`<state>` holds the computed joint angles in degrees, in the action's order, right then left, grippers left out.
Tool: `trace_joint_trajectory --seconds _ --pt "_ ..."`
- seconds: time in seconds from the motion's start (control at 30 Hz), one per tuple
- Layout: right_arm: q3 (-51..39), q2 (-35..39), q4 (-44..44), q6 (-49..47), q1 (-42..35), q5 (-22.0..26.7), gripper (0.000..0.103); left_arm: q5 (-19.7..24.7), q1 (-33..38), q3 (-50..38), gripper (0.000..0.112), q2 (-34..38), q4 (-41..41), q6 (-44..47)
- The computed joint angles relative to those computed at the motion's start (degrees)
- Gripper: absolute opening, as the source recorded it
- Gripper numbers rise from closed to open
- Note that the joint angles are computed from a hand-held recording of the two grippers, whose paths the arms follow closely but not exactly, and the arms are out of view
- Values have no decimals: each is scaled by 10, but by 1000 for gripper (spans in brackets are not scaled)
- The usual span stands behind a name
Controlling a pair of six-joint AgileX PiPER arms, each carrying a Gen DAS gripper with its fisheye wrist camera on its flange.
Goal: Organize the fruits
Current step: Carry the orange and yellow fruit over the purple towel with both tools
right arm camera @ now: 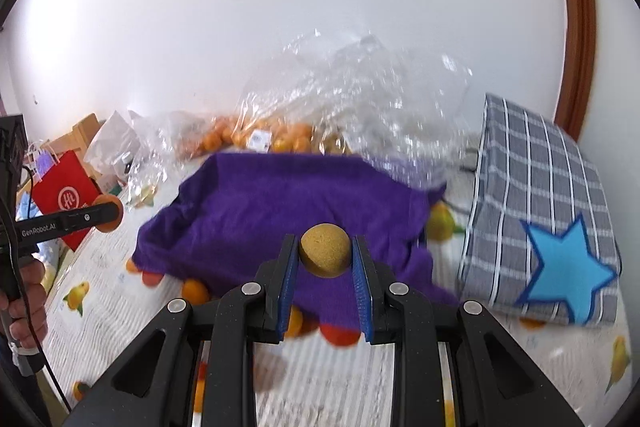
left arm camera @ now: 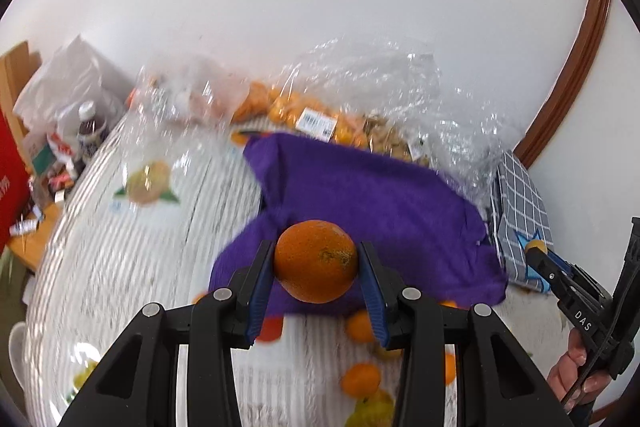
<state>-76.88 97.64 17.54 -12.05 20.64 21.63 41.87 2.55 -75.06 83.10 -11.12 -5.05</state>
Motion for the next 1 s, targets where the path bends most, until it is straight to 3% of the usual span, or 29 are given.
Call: trace_joint_trajectory --seconds 0.6,1.0 --pt "-316 239 -53 89 -23 104 27 62 -43 -290 39 258 11 -13" --pt "-515 383 -78 122 -26 223 27 95 -40 -359 39 365 33 -23"
